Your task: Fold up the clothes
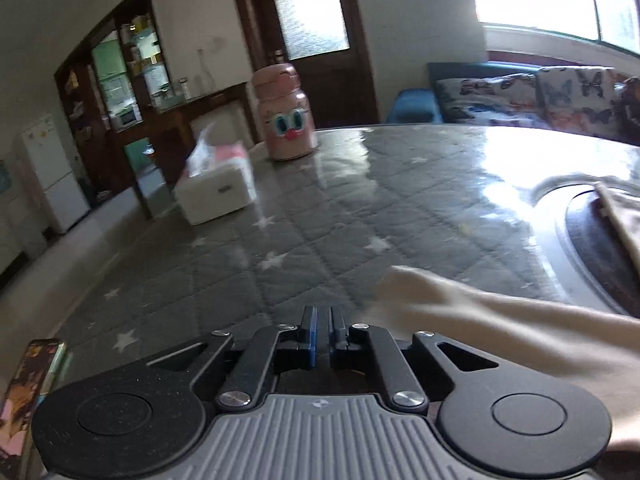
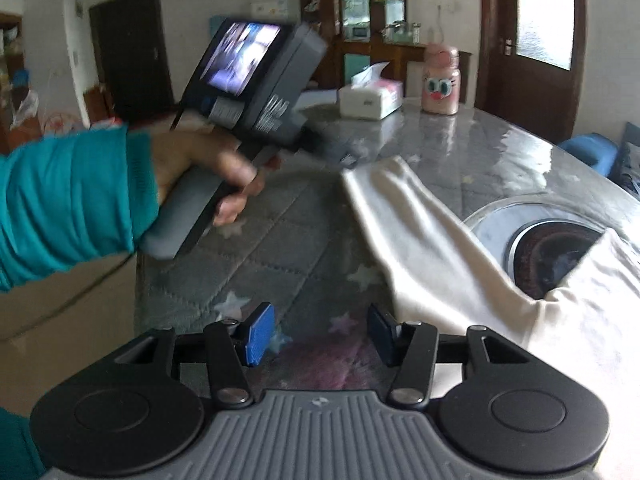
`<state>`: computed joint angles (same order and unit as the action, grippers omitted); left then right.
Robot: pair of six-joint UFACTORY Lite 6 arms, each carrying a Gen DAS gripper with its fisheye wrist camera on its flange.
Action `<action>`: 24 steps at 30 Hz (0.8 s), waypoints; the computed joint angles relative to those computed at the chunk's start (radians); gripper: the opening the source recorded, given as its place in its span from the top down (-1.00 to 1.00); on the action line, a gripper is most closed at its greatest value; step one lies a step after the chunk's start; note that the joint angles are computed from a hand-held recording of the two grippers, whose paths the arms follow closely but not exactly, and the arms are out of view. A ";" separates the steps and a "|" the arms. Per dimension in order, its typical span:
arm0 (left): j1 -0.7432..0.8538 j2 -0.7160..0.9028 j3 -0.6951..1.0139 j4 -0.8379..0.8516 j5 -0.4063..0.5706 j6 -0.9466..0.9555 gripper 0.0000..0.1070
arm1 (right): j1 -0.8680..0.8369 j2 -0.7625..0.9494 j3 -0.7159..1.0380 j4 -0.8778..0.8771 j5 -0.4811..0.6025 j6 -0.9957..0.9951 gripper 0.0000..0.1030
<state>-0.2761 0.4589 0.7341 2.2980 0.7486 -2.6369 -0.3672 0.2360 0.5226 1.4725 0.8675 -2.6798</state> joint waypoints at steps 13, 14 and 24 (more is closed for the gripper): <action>-0.124 -0.110 -0.111 0.446 -0.053 -0.353 0.83 | -0.135 -0.035 0.031 -0.095 -0.025 0.054 -0.03; -0.121 -0.091 -0.096 0.443 -0.059 -0.344 0.83 | -0.144 -0.036 0.031 -0.106 -0.024 0.058 -0.03; -0.026 -0.037 -0.090 0.198 0.026 -0.186 0.59 | -0.194 -0.031 0.028 -0.132 -0.017 0.046 -0.04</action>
<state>-0.3020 0.4222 0.6440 2.4963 0.7749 -2.8229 -0.5613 0.2054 0.5506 1.3410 0.8503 -2.6333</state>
